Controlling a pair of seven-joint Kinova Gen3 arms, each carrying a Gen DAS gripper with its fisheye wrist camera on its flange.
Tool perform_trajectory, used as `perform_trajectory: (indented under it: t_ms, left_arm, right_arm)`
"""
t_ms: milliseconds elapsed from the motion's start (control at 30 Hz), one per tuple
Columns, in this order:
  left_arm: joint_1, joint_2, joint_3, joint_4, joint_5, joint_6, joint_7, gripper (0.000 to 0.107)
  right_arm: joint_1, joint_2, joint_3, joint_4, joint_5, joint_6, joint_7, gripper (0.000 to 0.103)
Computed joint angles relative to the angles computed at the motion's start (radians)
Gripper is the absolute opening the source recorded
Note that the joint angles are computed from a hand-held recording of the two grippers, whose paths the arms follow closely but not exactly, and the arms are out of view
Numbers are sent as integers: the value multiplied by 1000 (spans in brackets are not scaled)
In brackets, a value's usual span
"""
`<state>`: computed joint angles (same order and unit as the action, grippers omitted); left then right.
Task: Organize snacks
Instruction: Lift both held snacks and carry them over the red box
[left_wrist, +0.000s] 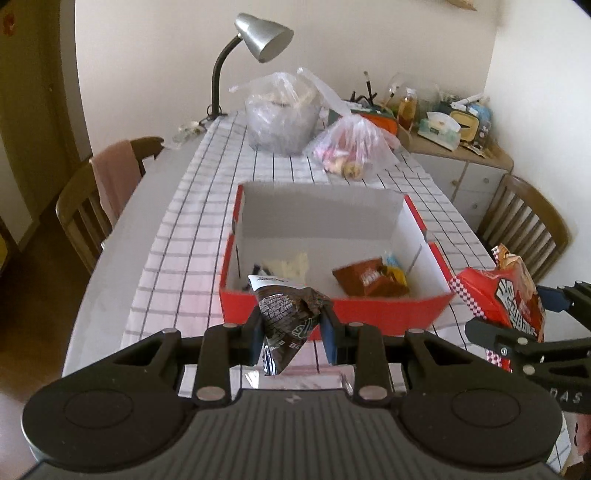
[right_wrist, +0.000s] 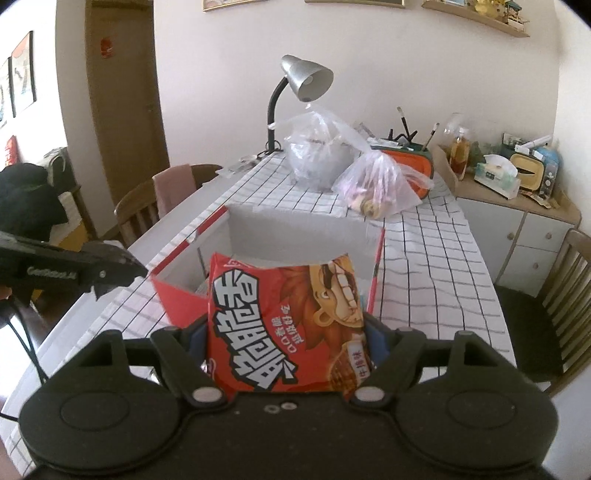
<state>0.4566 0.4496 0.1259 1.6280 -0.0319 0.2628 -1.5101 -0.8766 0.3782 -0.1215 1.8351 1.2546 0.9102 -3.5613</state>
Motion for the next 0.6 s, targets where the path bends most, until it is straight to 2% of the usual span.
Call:
perform_trajectory:
  t_ms: [333,600]
  left_arm:
    - [50,75,-60,-154,-48,57,34,31]
    - [62,183,-78,-313,-73,143,58,31]
  right_arm:
    - [61,68,52,-103,-24,-57,103,79]
    - [111,136,119,-174,-86,-134,185,79]
